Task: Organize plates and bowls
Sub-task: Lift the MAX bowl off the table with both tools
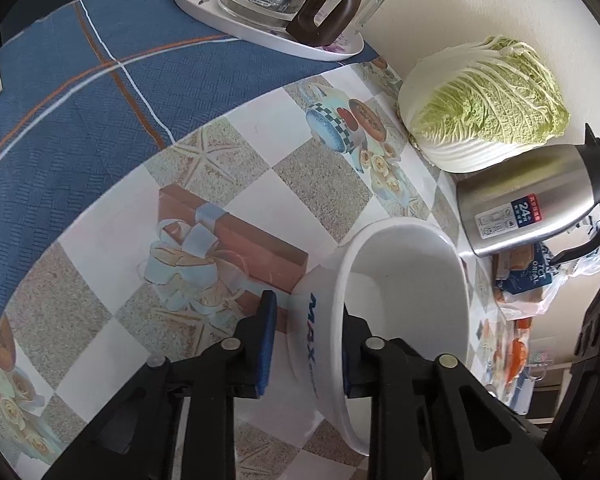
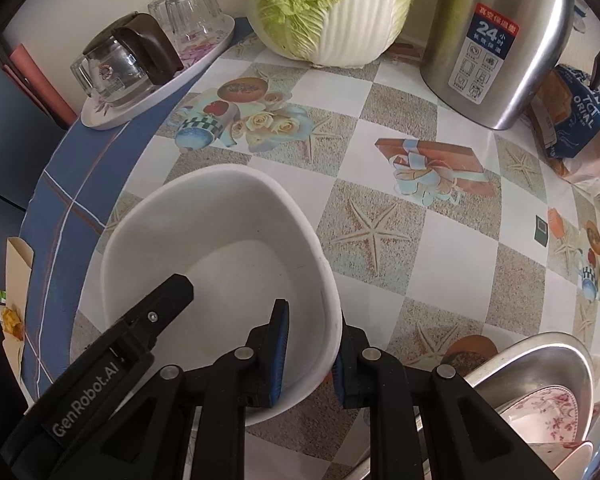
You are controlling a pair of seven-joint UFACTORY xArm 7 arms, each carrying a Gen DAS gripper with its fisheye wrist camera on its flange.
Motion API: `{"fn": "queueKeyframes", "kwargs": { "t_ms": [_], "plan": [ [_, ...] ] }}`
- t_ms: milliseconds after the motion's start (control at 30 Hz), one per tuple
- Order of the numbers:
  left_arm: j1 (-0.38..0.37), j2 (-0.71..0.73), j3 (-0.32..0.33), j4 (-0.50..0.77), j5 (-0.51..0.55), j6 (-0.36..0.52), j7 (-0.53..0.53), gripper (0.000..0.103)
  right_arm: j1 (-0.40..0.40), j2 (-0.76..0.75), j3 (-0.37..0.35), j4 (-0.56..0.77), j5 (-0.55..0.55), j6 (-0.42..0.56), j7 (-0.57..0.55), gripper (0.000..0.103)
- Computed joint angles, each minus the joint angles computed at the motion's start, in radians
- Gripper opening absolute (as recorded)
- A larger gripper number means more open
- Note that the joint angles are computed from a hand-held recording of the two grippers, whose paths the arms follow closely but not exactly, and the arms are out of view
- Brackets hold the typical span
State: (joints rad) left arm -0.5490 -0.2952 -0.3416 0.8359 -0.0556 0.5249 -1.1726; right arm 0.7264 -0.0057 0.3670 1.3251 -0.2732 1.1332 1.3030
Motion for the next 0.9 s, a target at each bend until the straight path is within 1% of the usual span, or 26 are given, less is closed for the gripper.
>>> {"fn": "queueKeyframes", "kwargs": {
  "t_ms": [67,200,400,567,900],
  "plan": [
    [-0.005,-0.003,0.005,-0.004,-0.01,-0.008,0.011,0.021,0.0,-0.001,0.0,-0.007,0.005,-0.01,0.0,0.021],
    [-0.003,0.001,0.0,0.01,0.002,0.016,0.016,0.021,-0.001,-0.006,0.0,-0.008,-0.001,-0.009,-0.004,0.021],
    [-0.005,-0.002,0.004,0.024,0.002,0.054,0.039,0.019,0.001,-0.008,0.005,-0.003,-0.009,-0.001,-0.002,0.018],
    [-0.007,-0.017,0.005,0.029,-0.004,0.082,0.054,0.018,0.003,-0.018,0.008,-0.006,-0.011,-0.012,0.001,0.018],
    [0.008,-0.064,-0.026,0.084,0.052,0.176,0.05,0.018,-0.003,-0.065,0.025,-0.011,-0.013,-0.012,0.008,0.018]
  ]
}}
